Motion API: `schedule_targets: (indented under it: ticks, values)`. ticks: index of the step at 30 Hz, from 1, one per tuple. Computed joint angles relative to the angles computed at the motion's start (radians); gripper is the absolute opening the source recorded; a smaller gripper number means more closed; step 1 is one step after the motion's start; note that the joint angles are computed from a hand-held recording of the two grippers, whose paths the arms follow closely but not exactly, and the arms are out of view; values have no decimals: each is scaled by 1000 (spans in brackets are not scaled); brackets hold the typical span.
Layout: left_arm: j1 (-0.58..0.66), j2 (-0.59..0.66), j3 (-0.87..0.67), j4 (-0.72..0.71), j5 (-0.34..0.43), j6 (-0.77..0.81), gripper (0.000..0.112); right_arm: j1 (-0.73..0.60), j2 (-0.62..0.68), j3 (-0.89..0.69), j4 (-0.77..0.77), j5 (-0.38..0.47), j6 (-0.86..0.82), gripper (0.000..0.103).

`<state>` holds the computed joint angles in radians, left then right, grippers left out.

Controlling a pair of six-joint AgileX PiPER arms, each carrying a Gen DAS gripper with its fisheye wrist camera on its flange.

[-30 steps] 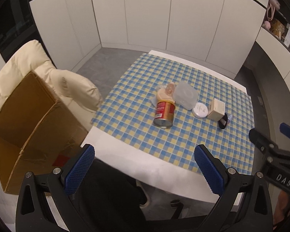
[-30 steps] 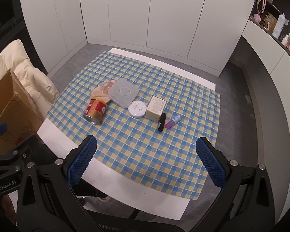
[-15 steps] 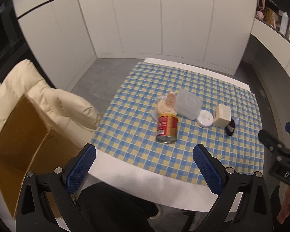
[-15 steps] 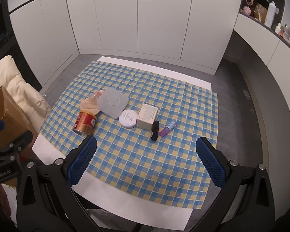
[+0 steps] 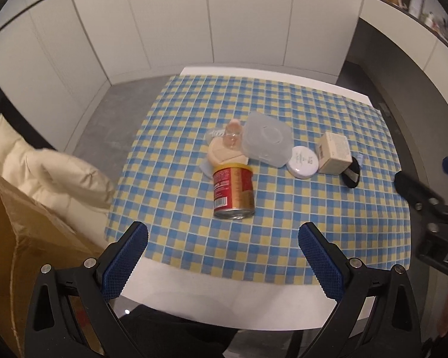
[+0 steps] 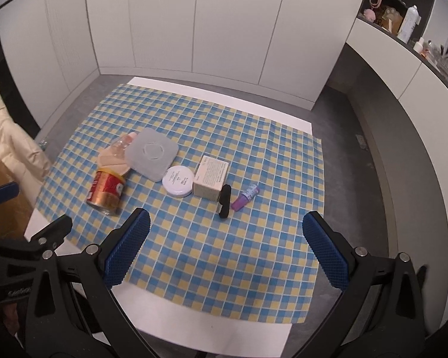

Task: Organize objects
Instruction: 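Move both tools toward the table, left toward the can, right toward the cream box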

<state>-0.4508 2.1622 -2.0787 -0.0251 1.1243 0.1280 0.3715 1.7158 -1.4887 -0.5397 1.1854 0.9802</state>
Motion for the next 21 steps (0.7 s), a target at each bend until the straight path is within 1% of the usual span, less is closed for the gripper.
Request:
schedule_targets:
  ticks: [3,5,9,11,14,16,19,21]
  values:
    - [13,49,-59,-14,35,-28,100,-26,45,-16,17,-35,-12,103]
    - [11,78,-90,-18,41,-30,100,-43,64,-23,27,-60,-16,103]
    - [-10,92,-73,10,-7,-22,101,-73,94,-28,35,-87,-41,103]
    - [-18,124,-104,13,6,-30,101,-102,106,-18,57,-119,-61,103]
    - [-28,194,-182,20,54,-60,100,-144,120,6,84,-175,-83,103]
    - [-35,212,-187,36,44,-85,100,-171,126,29,102,-219,-97,103]
    - [-43,224,-180,46,19,-90,101,-189,140,53,94,-257,-127,103]
    - [-52,262,-236,61,46,-87,101,-204,130,89,96,-299,-119,103]
